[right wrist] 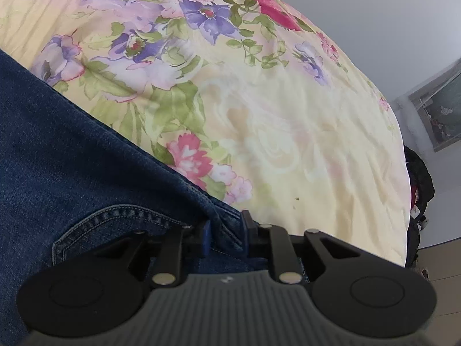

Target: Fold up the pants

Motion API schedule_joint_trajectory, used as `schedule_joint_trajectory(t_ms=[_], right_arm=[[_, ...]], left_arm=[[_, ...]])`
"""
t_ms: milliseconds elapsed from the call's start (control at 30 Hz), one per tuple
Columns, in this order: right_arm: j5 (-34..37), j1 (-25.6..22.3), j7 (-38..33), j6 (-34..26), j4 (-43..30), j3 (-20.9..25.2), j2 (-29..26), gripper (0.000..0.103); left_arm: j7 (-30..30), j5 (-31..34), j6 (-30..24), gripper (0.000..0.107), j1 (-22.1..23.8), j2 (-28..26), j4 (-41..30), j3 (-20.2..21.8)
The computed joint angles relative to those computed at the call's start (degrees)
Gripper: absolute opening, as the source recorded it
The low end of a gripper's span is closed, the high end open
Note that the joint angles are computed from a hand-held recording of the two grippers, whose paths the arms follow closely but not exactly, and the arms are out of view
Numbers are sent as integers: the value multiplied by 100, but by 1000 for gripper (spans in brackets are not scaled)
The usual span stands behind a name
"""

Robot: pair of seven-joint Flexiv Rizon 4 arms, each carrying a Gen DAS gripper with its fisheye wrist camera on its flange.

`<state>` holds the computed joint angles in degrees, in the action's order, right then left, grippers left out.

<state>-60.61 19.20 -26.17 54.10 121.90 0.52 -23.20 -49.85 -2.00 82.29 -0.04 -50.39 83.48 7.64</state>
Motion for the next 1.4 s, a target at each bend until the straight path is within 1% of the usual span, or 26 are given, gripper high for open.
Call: schedule_joint_trajectory(t_ms=[33, 67, 100, 133, 167, 333, 400, 467, 533, 600, 667, 733, 767, 867, 933, 1000, 1067, 1100, 1233, 1333, 1400], right_arm=[[-71, 54, 104, -108, 23, -20, 29, 26], [-125, 99, 234, -231, 46, -24, 66, 30], [-43, 139, 345, -415, 48, 14, 117, 37], [86, 166, 450, -568, 41, 69, 161, 38], [204, 179, 584, -660, 67, 127, 239, 38], [459, 338, 1588, -884, 268, 423, 633, 47], [715, 440, 1968, -907, 303, 594, 719, 49], [973, 586, 2258, -963, 301, 745, 731, 50], [1020, 749, 2673, -938, 352, 821, 751, 50], [810, 896, 3335, -786, 498, 842, 827, 50], [588, 1044, 3916, -782, 598, 883, 890, 50], [460, 1122, 4337, -664, 693, 949, 914, 50], [445, 1161, 4497, -654, 712, 976, 903, 50], [550, 1221, 4731, -559, 742, 1024, 828, 51], [461, 1213, 4918, -449, 802, 976, 842, 51], [201, 1174, 5053, -376, 858, 895, 875, 51], [150, 1158, 4947, -492, 795, 886, 838, 51], [184, 1156, 4850, -594, 737, 887, 807, 51], [412, 1132, 4579, -812, 523, 869, 628, 51], [680, 1090, 4304, -758, 421, 857, 475, 51], [814, 1109, 4167, -785, 369, 838, 395, 52]], left_arm=[[-22, 8, 108, 55, 8, 10, -6, 16], [-35, 17, 282, 62, 40, 25, 15, 11], [-35, 24, 483, 67, 83, 51, 47, -4], [0, 13, 646, 67, 161, 100, 77, -66], [18, -46, 689, 67, 243, 179, 122, -141], [-21, -556, 420, 67, 779, 710, 518, -628], [-224, -794, 318, 67, 889, 889, 713, -622], [-451, -1097, 287, 67, 1127, 1090, 1049, -797], [-503, -1496, 282, 67, 1616, 1318, 1521, -1278], [-463, -1929, 461, 67, 2170, 1485, 2018, -1873], [-455, -2404, 867, 67, 2914, 1590, 2575, -2702], [-505, -2703, 829, 67, 3553, 1602, 2856, -3330], [-558, -2822, 824, 67, 3750, 1561, 2916, -3518], [-691, -3018, 766, 66, 4056, 1352, 2786, -3791], [-508, -2988, 667, 66, 4268, 1170, 2563, -4086], [-241, -2957, 489, 66, 4404, 1011, 2333, -4367], [70, -2925, 477, 67, 4381, 795, 2084, -4589], [181, -2882, 419, 67, 4290, 698, 1927, -4576], [416, -2807, 35, 67, 3524, 321, 1130, -3943], [554, -2885, -181, 66, 3136, 16, 631, -3619], [527, -2927, -259, 66, 2825, -156, 306, -3276]])
